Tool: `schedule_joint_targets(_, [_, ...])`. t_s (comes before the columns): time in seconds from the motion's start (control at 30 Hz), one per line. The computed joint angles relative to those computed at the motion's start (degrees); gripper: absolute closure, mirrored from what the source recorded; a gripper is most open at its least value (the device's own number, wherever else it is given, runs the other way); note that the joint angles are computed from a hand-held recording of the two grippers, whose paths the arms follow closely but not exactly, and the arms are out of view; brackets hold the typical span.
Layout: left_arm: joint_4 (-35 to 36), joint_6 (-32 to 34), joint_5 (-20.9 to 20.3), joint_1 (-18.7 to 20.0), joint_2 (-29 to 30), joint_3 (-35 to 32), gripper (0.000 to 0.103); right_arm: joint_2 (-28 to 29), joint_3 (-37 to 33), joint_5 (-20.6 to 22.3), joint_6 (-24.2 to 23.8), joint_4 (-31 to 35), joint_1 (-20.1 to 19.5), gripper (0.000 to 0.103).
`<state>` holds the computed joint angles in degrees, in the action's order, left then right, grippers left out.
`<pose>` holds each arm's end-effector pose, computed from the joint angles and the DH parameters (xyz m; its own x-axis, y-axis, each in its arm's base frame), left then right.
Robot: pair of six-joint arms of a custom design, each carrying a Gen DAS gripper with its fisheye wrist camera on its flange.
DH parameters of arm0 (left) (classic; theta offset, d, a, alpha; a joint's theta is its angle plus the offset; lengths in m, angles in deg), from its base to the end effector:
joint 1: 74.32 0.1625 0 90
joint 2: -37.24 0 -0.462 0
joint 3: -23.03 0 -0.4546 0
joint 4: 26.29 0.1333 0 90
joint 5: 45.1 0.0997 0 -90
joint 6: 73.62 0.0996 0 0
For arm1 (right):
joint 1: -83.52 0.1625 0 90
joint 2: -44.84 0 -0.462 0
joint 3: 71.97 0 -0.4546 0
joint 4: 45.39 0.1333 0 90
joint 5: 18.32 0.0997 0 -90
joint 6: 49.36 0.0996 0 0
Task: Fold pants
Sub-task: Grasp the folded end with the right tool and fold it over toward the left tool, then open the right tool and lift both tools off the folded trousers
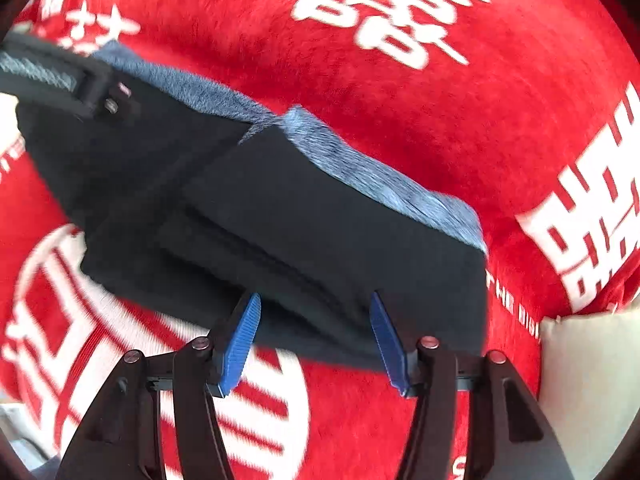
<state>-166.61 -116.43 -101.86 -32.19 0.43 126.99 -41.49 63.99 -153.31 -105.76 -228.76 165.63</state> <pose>-0.3321 -0.5537 -0.0882 -0.8077 0.0968 -0.5817 0.2195 0.9649 -0.1441 0.0012 -0.4492 0.2952 -0.4331 -0.2744 0.8585 -0.4727 0.8802 0.0428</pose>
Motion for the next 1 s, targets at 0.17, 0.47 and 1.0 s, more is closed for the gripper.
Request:
schedule_joint_targets(0.17, [-2.9,5.8,-6.4,0.0,3.6,-3.7,0.013,-9.8,-4.6,5.1,17.9,16.6,-5.4,0.042])
schedule_joint_targets(0.47, [4.2,4.3,-12.6,-1.6,9.6,-10.5,0.054,-10.3,-17.2,23.0,39.9,40.1,-19.2,0.067])
schedule_joint_targets(1.0, [6.1,0.4,-0.4,-6.9,9.7,-12.3,0.023,-7.3,-19.5,20.2,32.9,34.6,-13.0,0.076])
